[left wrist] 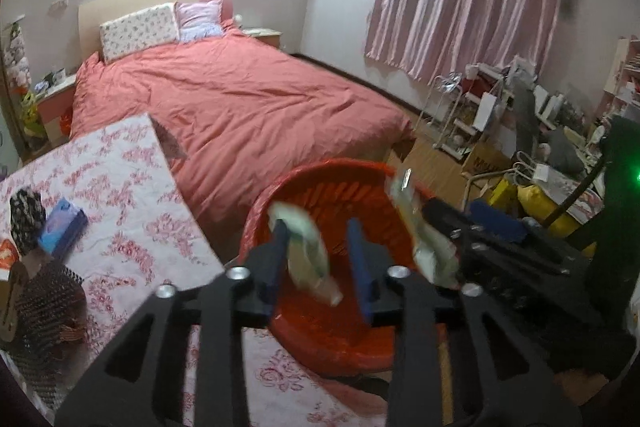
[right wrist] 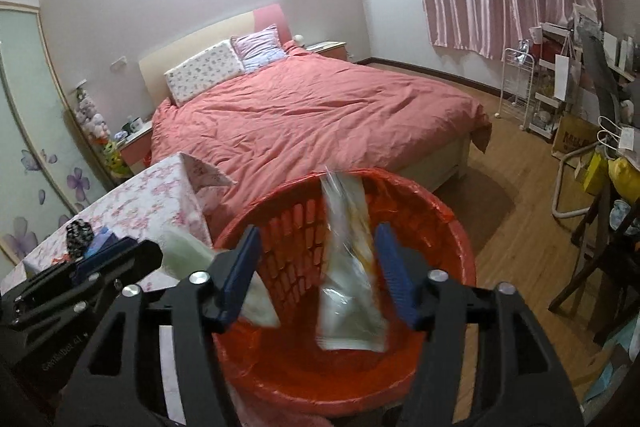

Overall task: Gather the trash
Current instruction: 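Carry the snack wrapper and green towel to the orange basket and release both, then grasp the black mesh net with the right gripper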

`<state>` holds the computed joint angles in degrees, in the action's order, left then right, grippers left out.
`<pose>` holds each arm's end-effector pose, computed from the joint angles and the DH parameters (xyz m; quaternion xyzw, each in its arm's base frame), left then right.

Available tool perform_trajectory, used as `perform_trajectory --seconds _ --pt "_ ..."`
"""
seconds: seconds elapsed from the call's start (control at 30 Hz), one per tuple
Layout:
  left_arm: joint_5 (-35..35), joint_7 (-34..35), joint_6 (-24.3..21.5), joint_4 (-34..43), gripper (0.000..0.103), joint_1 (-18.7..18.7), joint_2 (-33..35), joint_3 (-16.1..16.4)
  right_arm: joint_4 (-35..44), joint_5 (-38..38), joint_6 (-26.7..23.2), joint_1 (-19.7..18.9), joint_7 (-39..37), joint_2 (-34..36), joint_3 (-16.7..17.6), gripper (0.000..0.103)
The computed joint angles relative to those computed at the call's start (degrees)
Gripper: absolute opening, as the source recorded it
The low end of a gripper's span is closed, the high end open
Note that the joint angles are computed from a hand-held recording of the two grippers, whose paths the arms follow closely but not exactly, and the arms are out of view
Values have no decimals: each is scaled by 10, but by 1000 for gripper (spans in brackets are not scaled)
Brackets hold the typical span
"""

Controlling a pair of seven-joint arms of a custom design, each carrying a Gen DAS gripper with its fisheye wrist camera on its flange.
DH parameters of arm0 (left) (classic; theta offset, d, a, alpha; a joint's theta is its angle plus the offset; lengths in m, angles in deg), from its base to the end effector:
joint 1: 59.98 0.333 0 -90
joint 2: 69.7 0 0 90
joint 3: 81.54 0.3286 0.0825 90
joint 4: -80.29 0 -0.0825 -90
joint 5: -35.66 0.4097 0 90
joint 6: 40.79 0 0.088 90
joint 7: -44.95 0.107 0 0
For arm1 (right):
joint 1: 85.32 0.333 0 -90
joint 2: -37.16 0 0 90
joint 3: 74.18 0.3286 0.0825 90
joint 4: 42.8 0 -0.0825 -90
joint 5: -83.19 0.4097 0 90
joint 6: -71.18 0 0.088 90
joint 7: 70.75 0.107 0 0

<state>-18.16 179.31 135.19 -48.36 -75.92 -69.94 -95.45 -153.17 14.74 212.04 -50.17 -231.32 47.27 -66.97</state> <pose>0.5277 -0.2283 0.4390 -0.5085 0.7534 -0.3868 0.1555 0.4846 0.4380 0.4361 -0.5193 0.7300 -0.2814 0.3437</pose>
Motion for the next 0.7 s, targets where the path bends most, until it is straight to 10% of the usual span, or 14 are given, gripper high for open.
perform_trajectory --seconds 0.27,0.4,0.7 --pt "190 -184 39 -60 70 32 -24 10 11 35 -38 9 -48 6 4 84" --pt "410 -380 69 -122 80 150 -73 -57 33 32 -85 26 -69 15 10 99" --pt "434 -397 96 -227 87 192 -175 -2 113 51 -81 63 -131 72 7 101"
